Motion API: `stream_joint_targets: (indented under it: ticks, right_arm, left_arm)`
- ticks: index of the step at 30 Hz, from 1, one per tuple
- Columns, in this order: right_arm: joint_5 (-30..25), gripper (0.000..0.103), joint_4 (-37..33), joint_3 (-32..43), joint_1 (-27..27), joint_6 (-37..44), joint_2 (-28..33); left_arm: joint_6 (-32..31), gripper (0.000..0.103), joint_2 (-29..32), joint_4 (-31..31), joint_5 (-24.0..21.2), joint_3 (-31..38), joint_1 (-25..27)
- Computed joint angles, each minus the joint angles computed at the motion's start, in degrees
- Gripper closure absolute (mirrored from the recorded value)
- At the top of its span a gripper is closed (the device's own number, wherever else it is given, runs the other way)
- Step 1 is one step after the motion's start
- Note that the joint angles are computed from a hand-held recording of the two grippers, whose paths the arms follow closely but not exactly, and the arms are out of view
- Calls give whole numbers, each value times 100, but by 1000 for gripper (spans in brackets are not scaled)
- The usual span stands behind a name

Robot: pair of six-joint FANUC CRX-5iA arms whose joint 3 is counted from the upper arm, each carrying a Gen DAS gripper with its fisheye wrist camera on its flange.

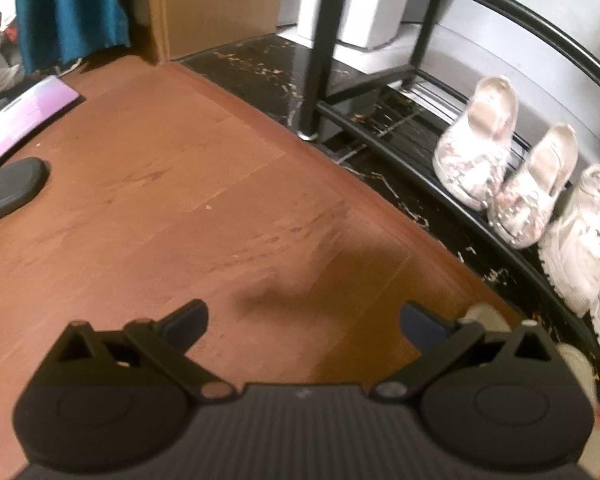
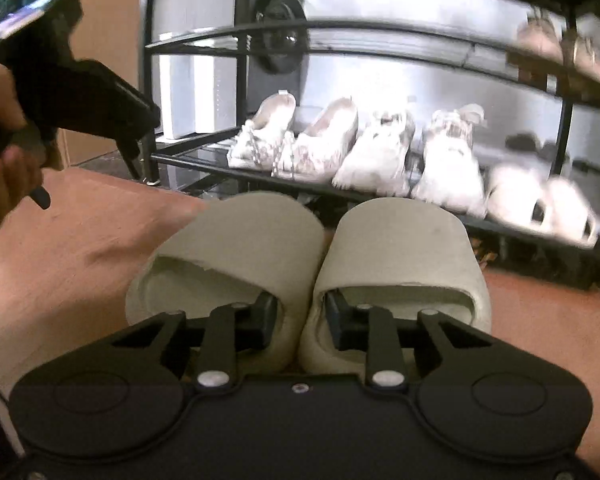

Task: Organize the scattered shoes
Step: 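Push the pair with the right tool onto the rack's middle shelf and open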

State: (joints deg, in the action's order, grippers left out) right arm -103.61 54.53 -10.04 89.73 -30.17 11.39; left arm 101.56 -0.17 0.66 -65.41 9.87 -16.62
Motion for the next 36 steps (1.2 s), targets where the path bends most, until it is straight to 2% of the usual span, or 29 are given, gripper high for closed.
stream_joint_targets:
  ticks: [4, 7, 11, 14, 17, 22, 24, 30, 33, 34, 36]
  right_arm:
    - [-604, 76, 186, 253, 236, -66, -42]
    - [-611, 76, 429, 201, 479, -276, -334]
    - [-1072, 76, 762, 443, 779, -287, -319]
    - [-1282, 76, 1278, 461, 911, 57, -396]
    - [-1255, 76, 1929, 304, 725, 580, -642]
    - [-599, 76, 2801, -346, -155, 1282, -1370]
    - [-17, 76, 2925, -744, -843, 1665, -1861]
    - [1038, 76, 2996, -1091, -2651, 1834, -2251]
    - [1543, 76, 2846, -1050, -3570, 1551, -2228]
    - [1624, 76, 2706, -1051, -3681, 1482, -2243]
    - [1715, 68, 2493, -1068, -3761, 1471, -2252]
  left_arm:
    - [87, 1, -40, 88, 7, -29, 83]
    - [105, 1, -58, 151, -17, -36, 130]
    - [193, 1, 73, 120, -328, 130, 170]
    - [333, 1, 111, 191, -400, 141, 221]
    - [260, 1, 83, 137, -351, 128, 172]
    - [59, 1, -31, 176, -155, -2, 133]
    - [-36, 1, -95, 292, -26, -117, 150]
    - [-472, 1, -254, 947, 464, -527, 246]
    - [-640, 1, -194, 893, 533, -505, 140]
    - [-674, 1, -161, 886, 530, -490, 110]
    - [-736, 1, -89, 886, 496, -455, 69]
